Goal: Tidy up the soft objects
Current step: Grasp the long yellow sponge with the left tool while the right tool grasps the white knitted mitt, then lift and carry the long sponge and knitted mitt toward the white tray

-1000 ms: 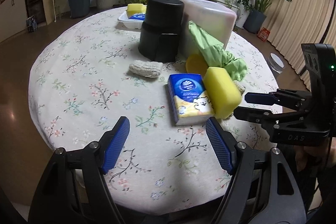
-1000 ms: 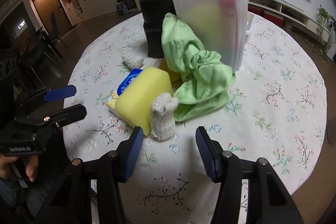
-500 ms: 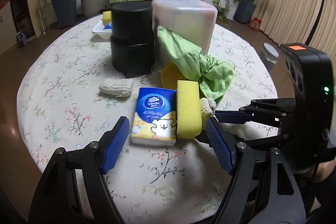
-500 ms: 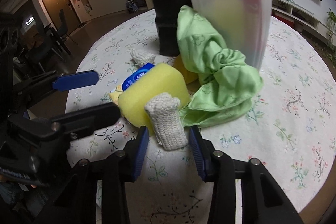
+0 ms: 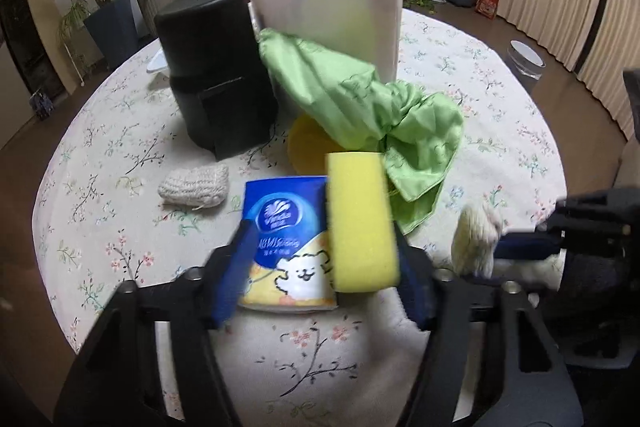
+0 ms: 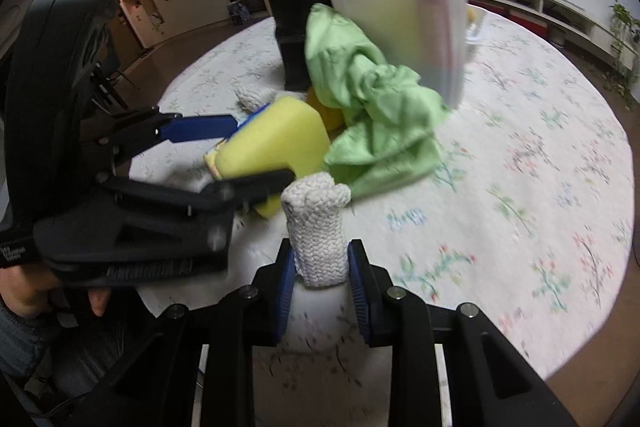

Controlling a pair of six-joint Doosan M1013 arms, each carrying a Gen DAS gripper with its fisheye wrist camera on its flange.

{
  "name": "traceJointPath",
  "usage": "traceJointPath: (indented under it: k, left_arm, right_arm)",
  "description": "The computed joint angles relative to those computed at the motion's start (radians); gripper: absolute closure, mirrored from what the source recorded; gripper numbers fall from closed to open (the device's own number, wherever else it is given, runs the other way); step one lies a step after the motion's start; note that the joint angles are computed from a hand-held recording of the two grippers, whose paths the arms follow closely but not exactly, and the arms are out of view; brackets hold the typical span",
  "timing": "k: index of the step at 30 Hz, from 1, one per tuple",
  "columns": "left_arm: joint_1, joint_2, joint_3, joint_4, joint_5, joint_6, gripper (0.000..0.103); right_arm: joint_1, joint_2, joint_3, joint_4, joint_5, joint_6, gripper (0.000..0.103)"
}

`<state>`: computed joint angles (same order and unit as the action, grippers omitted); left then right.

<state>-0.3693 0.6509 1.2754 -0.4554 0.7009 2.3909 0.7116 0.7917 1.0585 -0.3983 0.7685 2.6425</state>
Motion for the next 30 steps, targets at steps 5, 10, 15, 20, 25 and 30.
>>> traceJointPath:
  k: [5, 10, 15, 20, 25, 30]
  left_arm:
    - [-0.02, -0.024, 0.037, 0.024, -0.037, 0.03, 0.08]
    - [0.001, -0.027, 0.038, -0.039, -0.001, 0.007, 0.082]
    - [0.019, -0.043, 0.05, -0.054, 0.03, -0.03, 0.082]
    - [0.041, -0.082, 0.096, -0.086, 0.054, -0.015, 0.082]
    - [0.065, -0.107, 0.113, -0.133, 0.075, 0.018, 0.082]
    - [0.097, -0.103, 0.088, -0.163, 0.085, -0.005, 0.082]
  right_arm:
    - [0.005, -0.014, 0.034, -0.008, -0.032, 0.039, 0.074]
    - [0.006, -0.04, 0.082, -0.046, -0.072, 0.103, 0.074]
    - [0.007, -0.047, 0.093, -0.016, -0.089, 0.081, 0.075]
    - [0.013, -0.055, 0.1, -0.009, -0.089, 0.078, 0.075]
    - [0.022, -0.073, 0.106, -0.016, -0.058, 0.076, 0.075]
    - [0.019, -0.106, 0.125, -0.03, -0.037, 0.082, 0.075]
